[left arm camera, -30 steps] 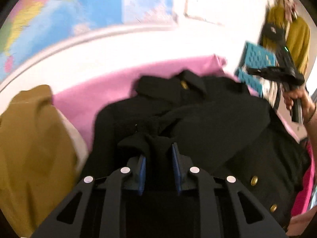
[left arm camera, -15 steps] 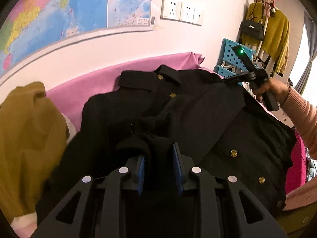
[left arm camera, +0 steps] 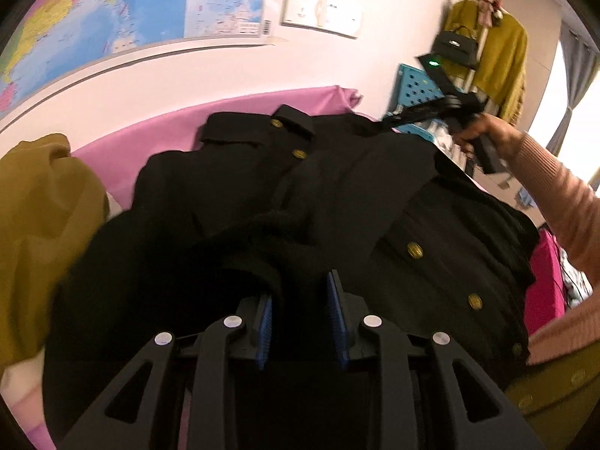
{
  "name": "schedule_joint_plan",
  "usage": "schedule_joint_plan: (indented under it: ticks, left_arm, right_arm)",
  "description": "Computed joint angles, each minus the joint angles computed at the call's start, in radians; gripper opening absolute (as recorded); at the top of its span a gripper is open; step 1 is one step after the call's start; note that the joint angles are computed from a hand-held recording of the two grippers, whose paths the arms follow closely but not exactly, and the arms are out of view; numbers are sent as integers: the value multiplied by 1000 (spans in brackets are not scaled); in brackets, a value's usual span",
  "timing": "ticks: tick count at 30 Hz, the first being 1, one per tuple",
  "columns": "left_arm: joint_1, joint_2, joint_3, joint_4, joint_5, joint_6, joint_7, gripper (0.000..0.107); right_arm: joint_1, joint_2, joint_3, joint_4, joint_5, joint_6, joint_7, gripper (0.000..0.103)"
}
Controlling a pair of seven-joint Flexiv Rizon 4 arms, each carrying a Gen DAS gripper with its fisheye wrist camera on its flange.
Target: Fold large clothes
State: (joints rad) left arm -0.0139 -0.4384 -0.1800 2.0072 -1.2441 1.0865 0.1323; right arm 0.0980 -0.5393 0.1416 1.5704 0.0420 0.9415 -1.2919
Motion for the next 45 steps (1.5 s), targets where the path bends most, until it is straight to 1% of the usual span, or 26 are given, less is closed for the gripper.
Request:
schedule_joint_plan:
  ticks: [4, 6, 7, 8, 9, 10, 11, 14, 15, 17, 18, 19, 20, 21, 26, 30, 31, 33, 34, 35, 36, 37, 38, 39, 40, 45]
  left_arm:
    - [6, 36, 11, 47, -8, -21, 40, 24]
    - [3, 47, 11, 48, -73, 2, 75, 38]
    - [-4, 53, 4, 44, -144, 33, 114, 49]
    - [-11, 59, -2, 33, -227, 50, 174, 54]
    - [-23, 60, 5, 19, -257, 57, 191, 60]
    - [-42, 51, 13, 1, -273, 83, 195, 77]
    - [-62, 34, 21, -23, -263, 115, 175, 85]
    - [-79, -41, 30, -104, -114, 154, 31, 85]
    - [-86, -85, 44, -145, -8, 164, -71, 85]
    - [-106, -146, 81, -204, 152, 160, -223, 82]
    - [-107, -163, 88, -221, 198, 150, -261, 77]
    - [-118, -185, 104, -239, 253, 157, -304, 71]
    - [-129, -199, 119, -248, 303, 165, -338, 59]
    - [-125, -200, 122, -249, 337, 144, -359, 55]
    - [-56, -182, 33, -192, 363, 204, -338, 48]
    - [-10, -177, -4, -177, 411, 208, -373, 48]
    - [2, -178, -17, -175, 421, 213, -377, 48]
    - [25, -178, -45, -169, 438, 224, -388, 48]
    - [40, -175, -60, -162, 443, 226, -391, 48]
    - [53, -175, -73, -161, 451, 225, -398, 47]
    - [66, -174, -86, -160, 459, 223, -406, 45]
    - [80, -174, -101, -160, 462, 224, -415, 38]
    - [93, -174, -115, -158, 462, 230, -425, 27]
    - [106, -173, -128, -158, 462, 229, -432, 23]
    - [126, -170, -153, -156, 445, 235, -432, 15]
    - [172, -154, -208, -170, 369, 220, -421, 12]
  right_arm:
    - [-48, 5, 85, 0, 88, 9, -150, 34]
    - [-44, 27, 96, 21, 83, -39, -231, 34]
    - [-40, 40, 97, 29, 88, -59, -255, 29]
    - [-33, 54, 95, 44, 88, -76, -281, 28]
    - [-30, 64, 94, 53, 95, -88, -304, 27]
    - [-28, 84, 97, 74, 104, -90, -333, 24]
    - [-28, 95, 100, 83, 118, -101, -360, 21]
    - [-15, 124, 97, 101, 141, -138, -421, 18]
    - [-5, 134, 87, 109, 135, -139, -424, 17]
    - [-5, 140, 74, 111, 170, -127, -406, 20]
    - [-2, 139, 63, 105, 181, -115, -383, 25]
    - [4, 134, 44, 101, 184, -86, -335, 41]
    - [13, 127, 27, 99, 173, -60, -291, 45]
    - [22, 116, 11, 91, 154, -47, -248, 45]
    - [43, 39, -21, 8, 79, -108, -63, 53]
    - [45, 8, -17, -3, 62, -88, 33, 56]
    - [51, 8, -24, 4, 44, -76, 57, 54]
    - [91, 11, -58, 31, -67, -67, 94, 32]
    - [87, 9, -50, 29, -76, -69, 80, 19]
    - [75, 11, -35, 28, -71, -73, 64, 11]
    - [65, 15, -26, 28, -68, -72, 55, 8]
    - [55, 23, -20, 37, -56, -48, 53, 4]
    - [44, 27, -13, 42, -37, -17, 53, 4]
    - [24, 36, 4, 44, -1, 14, 53, 4]
    - [-24, 47, 52, 42, 92, 83, 8, 4]
    - [-147, 38, 159, -17, 380, 275, -60, 4]
